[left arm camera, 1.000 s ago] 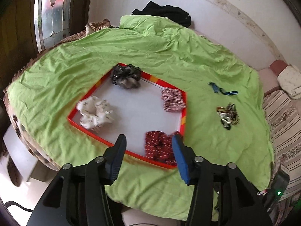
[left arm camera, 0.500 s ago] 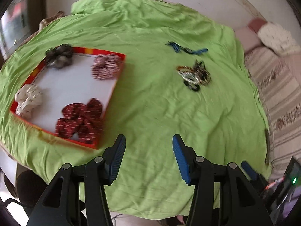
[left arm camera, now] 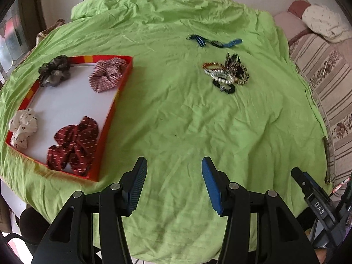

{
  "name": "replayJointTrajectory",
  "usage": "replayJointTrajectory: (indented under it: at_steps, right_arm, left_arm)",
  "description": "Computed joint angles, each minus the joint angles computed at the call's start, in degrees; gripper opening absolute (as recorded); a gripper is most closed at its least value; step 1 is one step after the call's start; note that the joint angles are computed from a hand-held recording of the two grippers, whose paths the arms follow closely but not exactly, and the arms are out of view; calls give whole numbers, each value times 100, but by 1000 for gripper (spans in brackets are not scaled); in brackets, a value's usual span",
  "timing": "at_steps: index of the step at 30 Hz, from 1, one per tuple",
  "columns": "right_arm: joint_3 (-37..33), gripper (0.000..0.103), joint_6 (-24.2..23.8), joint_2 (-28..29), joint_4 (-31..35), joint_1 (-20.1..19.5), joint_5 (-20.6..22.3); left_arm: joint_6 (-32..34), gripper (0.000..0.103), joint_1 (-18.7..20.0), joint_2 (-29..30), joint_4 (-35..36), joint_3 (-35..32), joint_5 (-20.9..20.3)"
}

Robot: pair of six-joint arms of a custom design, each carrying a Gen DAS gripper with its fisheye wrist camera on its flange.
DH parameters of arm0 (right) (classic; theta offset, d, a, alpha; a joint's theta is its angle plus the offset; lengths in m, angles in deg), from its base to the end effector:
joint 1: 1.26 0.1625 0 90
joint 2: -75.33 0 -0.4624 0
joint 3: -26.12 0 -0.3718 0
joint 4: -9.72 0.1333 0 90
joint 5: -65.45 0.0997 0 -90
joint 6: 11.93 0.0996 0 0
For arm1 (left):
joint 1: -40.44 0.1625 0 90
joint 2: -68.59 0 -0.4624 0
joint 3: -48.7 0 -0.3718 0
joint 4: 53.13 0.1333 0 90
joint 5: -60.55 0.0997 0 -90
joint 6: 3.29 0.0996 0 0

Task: Organize jewelry
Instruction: 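Withdraw both open tools from the tray toward the bracelets, then grasp the red bead bracelet with the left tool while the right grasps the leopard-print bracelet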

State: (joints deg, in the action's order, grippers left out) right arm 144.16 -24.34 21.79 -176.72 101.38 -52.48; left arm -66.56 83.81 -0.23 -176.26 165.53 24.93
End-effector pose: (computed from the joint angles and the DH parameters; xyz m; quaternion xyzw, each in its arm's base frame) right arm 0.2084 -0.5333 0.1769 0.1375 -0.9252 0.2675 0.2315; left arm -0.2143 -0.4972 0.2357 -0.0691 0.8813 -0.3048 0.3545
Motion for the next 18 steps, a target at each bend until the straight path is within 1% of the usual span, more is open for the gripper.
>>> replayJointTrajectory:
  at_steps: [5, 9, 12, 15, 18]
  right_arm:
    - [-139, 72, -3, 36, 102, -62, -60]
    - [-204, 72, -44, 77, 88, -80, -96]
    - [-321, 72, 25, 128, 292, -112, -126]
    - [-525, 72, -46, 190, 461, -124, -123]
    - [-891, 72, -155, 258, 652, -150, 99]
  left_arm:
    - [257, 50, 151, 154, -252, -56, -138]
    - [385, 50, 240, 230, -399, -82, -166]
    - [451, 50, 294, 246, -476, -76, -179]
    - [594, 50, 401, 264, -609, -149, -275]
    - [963, 50, 512, 308, -941, -327, -436]
